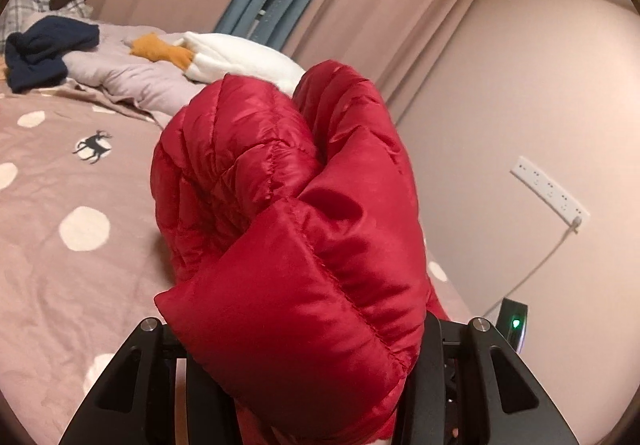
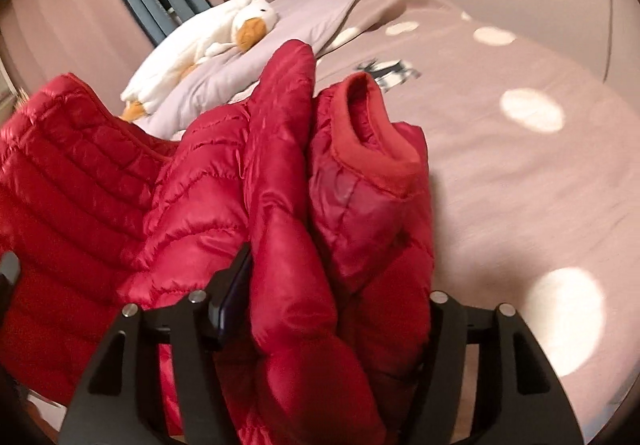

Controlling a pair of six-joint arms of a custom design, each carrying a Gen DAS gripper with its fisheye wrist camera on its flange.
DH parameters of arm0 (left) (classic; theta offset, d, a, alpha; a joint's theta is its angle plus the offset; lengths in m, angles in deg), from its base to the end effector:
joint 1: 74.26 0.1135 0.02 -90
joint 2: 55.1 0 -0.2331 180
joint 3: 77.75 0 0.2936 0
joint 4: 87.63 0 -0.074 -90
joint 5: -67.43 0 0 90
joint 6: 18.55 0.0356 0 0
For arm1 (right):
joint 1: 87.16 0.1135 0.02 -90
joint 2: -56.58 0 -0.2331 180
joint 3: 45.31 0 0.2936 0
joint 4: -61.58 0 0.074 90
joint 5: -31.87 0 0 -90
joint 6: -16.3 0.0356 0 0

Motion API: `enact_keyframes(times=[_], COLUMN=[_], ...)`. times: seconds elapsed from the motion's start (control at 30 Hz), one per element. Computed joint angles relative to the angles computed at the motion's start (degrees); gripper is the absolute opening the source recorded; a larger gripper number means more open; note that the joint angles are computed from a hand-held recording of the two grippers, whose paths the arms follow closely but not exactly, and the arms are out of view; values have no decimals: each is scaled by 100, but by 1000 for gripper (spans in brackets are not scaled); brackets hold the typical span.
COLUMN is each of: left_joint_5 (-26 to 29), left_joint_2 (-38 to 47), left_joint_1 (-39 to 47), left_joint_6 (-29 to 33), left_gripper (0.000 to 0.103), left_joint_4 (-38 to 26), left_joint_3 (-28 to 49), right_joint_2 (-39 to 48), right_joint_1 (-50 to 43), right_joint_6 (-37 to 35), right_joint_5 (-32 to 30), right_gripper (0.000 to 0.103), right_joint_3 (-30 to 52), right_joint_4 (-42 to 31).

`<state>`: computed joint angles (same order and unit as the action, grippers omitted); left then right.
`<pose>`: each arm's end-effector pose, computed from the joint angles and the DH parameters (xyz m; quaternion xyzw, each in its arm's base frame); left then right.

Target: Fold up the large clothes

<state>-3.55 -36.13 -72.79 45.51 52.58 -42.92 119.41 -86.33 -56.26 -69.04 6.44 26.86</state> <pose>0.1806 -0.0070 0.2258 -0.1084 0.8246 -0.2493 0.4961 0.2775 0.0108 0.1863 0.0978 0.9178 0.1464 0.3558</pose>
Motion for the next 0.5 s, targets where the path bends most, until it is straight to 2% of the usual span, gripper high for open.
enact_keyframes(times=[0.07,0.17,0.27,0.5], left_joint_5=[-252,-608,-384,-45], left_joint_2=[-19,-156,-234,-482], left_joint_1=[-120,-230,85,1072], left_joint_6=[49,103,92,143], left_gripper=[40,40,40,40], left_joint_4=[24,-24,-65,-354], left_joint_3=[2,-62,-35,59], right_joint_2=[-304,-27,338,777], right_joint_1=[-211,-415,-179,835], right_joint_6=[-172,-8,142,478], right_joint_5=[15,-482,-296,-192], right_gripper=[74,69,65,63], right_joint_3=[-200,-190,-132,52], right_joint_4=[12,151,302,633])
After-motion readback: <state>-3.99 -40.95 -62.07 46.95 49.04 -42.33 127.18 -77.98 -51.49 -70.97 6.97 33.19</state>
